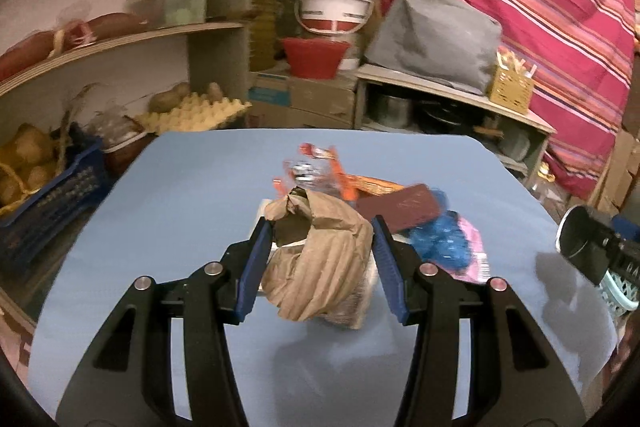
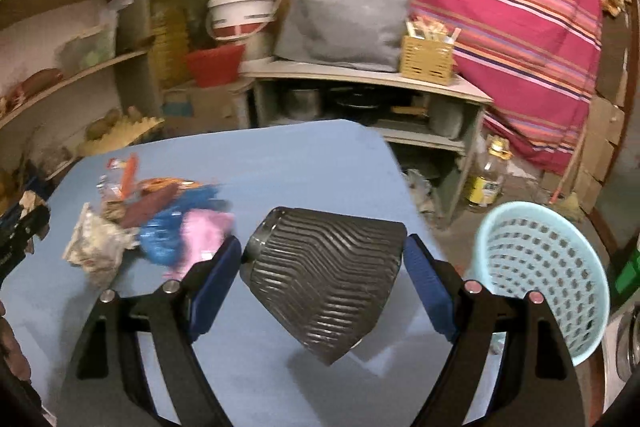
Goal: Collect trash
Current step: 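Move both tools over the blue basket and release the black piece and brown paper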
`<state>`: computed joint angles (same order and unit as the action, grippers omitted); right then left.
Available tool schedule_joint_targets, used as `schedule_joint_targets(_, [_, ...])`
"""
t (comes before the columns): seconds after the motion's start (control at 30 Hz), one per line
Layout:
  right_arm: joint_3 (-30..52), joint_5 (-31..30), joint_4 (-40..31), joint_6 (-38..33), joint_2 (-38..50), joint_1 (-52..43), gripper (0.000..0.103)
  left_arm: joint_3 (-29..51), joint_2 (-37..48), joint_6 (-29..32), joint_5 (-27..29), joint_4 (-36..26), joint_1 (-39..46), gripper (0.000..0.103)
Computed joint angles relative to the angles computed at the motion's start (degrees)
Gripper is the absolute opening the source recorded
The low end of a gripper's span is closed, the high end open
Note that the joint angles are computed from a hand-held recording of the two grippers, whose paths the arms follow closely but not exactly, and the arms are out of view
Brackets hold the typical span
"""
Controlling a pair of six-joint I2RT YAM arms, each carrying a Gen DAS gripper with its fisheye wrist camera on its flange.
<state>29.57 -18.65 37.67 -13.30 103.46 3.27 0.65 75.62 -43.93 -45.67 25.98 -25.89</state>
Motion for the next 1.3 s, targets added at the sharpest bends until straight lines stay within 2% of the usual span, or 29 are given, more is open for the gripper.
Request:
schedule_joint_targets(0.07, [1.7, -1.6, -0.7, -1.0, 0.6, -3.1, 0.082, 3.1, 5.1, -0.6, -0.5, 0.8, -2.0, 0.05])
schedule_joint_targets(0.2, [6.5, -4.6, -2.6, -3.7, 3.2, -10.0, 0.082, 8.7, 8.8, -0.6, -0.7, -1.3, -4.7, 0.05])
schedule_joint_targets(0.33, [12.9, -6.7, -6.5, -6.9, 5.8, -15.6, 0.082, 15.9, 11.6, -0.9, -1.8, -5.6, -8.3, 0.049])
schedule_joint_targets(0.47, [19.7, -9.3, -10.3, -10.3, 8.4, -20.4, 0.082, 25.3, 17.4, -0.7, -5.0, -10.9, -13.2, 0.05])
schedule_joint_targets(0.63, [28.9, -13.2, -14.8, -12.7, 14.6, -26.0, 0.082, 35.4, 25.8, 0.5, -4.0, -10.4, -16.3, 0.05])
schedule_joint_targets(0.83, [39.6, -16.8, -21.3, -12.6, 22.4, -31.2, 0.082, 49.4, 39.2, 2.8, 1.5, -7.9, -16.9, 0.05])
schedule_joint_targets(1.03, [46.6, -17.9, -24.8, -13.5, 27.2, -33.9, 0.08, 67.2, 52.2, 7.0, 6.2, -11.3, -18.5, 0.05])
schedule_joint_targets(1.07, [47.1, -18.0, -25.0, -13.3, 27.5, -34.1, 0.079, 69.8, 53.9, 7.7, 6.7, -11.9, -18.8, 0.05])
schedule_joint_targets(1.13, [49.1, -18.6, -26.7, -13.2, 28.7, -34.5, 0.066, 73.4, 56.2, 8.1, 7.5, -12.8, -19.1, 0.05])
schedule_joint_targets(1.2, [51.6, -18.3, -29.1, -14.3, 30.2, -34.6, 0.061, 77.1, 58.6, 8.3, 8.7, -14.1, -19.1, 0.05])
schedule_joint_targets(1.3, [52.8, -17.1, -29.3, -15.0, 31.4, -34.7, 0.06, 81.2, 61.2, 8.4, 10.3, -15.7, -19.3, 0.05])
